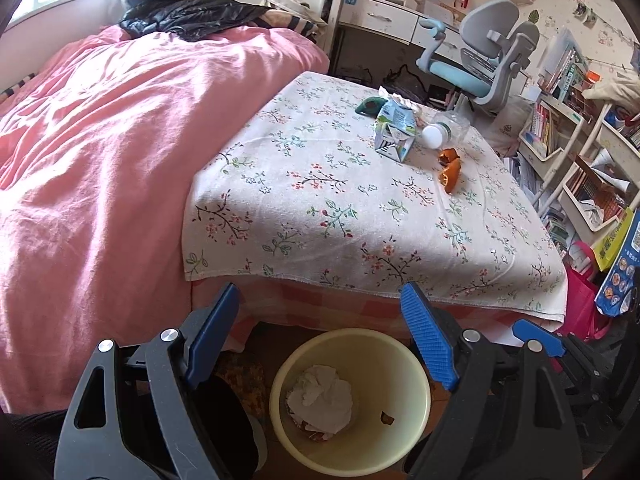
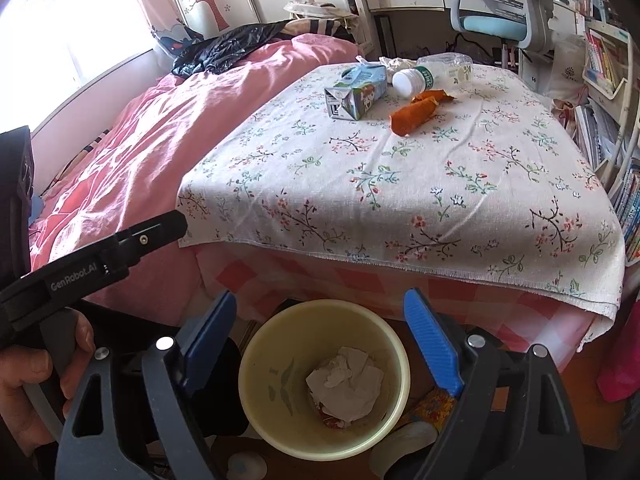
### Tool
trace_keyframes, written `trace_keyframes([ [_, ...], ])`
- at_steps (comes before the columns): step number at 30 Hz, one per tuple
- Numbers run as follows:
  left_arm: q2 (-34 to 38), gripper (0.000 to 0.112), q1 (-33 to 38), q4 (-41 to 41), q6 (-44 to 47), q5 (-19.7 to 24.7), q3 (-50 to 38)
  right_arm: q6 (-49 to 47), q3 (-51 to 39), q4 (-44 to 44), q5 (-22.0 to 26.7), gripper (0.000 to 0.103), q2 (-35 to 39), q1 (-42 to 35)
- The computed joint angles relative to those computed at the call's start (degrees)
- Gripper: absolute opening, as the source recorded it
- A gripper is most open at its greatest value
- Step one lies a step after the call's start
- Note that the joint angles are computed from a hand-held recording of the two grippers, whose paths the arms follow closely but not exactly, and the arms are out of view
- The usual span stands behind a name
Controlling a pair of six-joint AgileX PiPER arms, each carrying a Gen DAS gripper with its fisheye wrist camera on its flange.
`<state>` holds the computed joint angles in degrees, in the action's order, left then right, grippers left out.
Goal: Collect trash
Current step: 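Withdraw both open tools from the bin back over the table, then move the right tool to an orange peel while the left tool approaches the blue milk carton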
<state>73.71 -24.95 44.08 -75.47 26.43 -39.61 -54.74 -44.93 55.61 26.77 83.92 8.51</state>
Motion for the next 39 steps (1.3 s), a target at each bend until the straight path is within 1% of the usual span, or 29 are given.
trace_keyframes([
  [8,0.09,0.08,-0.56,3.18,-2.13,1.11,-1.07,-3.69,0.07,4.66,0.52,0.083,-1.22,-2.4],
  [10,0.36,0.08,0.23,1.7,0.03,0.62,-2.01,-4.08,-0.62,5.75,1.51,0.083,-0.75,-3.49],
  [13,1.08,0.08,2.42,-2.3,6.19,-0.63,-4.76,-1.87,-3.7,5.01,3.33,0.083,0.51,-5.53],
  [16,3.36,0.082,4.65,-6.07,12.49,-1.55,-8.67,0.92,-9.18,3.43,5.13,0.083,3.12,-7.23],
  [19,7.3,0.083,7.42,-10.6,19.87,-2.07,-14.35,6.49,-17.34,-0.71,6.62,0.083,8.22,-7.4],
  [22,12.14,0.084,10.33,-17.21,27.54,-2.71,-20.53,11.92,-25.88,-4.9,8.48,0.083,14.32,-6.94],
  [25,17.85,0.085,12.03,-22.02,33.21,-2.51,-27.36,18.63,-34.65,-9.05,10.72,0.083,20.94,-6.31],
  [28,23.6,0.085,12.83,-25.9,38.17,-2.0,-34.5,23.07,-41.08,-12.4,11.98,0.083,25.66,-5.64],
  [32,31.16,0.086,13.7,-31.26,44.88,-0.05,-44.82,27.11,-46.97,-15.88,13.99,0.083,30.27,-5.68],
  [34,35.73,0.087,13.97,-33.82,48.38,2.16,-51.48,28.91,-49.88,-17.6,15.4,0.083,32.44,-5.58],
  [36,40.71,0.087,13.91,-34.9,50.4,5.4,-58.88,30.17,-52.26,-19.62,16.37,0.083,33.96,-5.21],
  [39,49.48,0.087,14.15,-39.8,56.26,13.19,-72.59,32.23,-56.26,-21.79,17.88,0.082,37.06,-5.1],
])
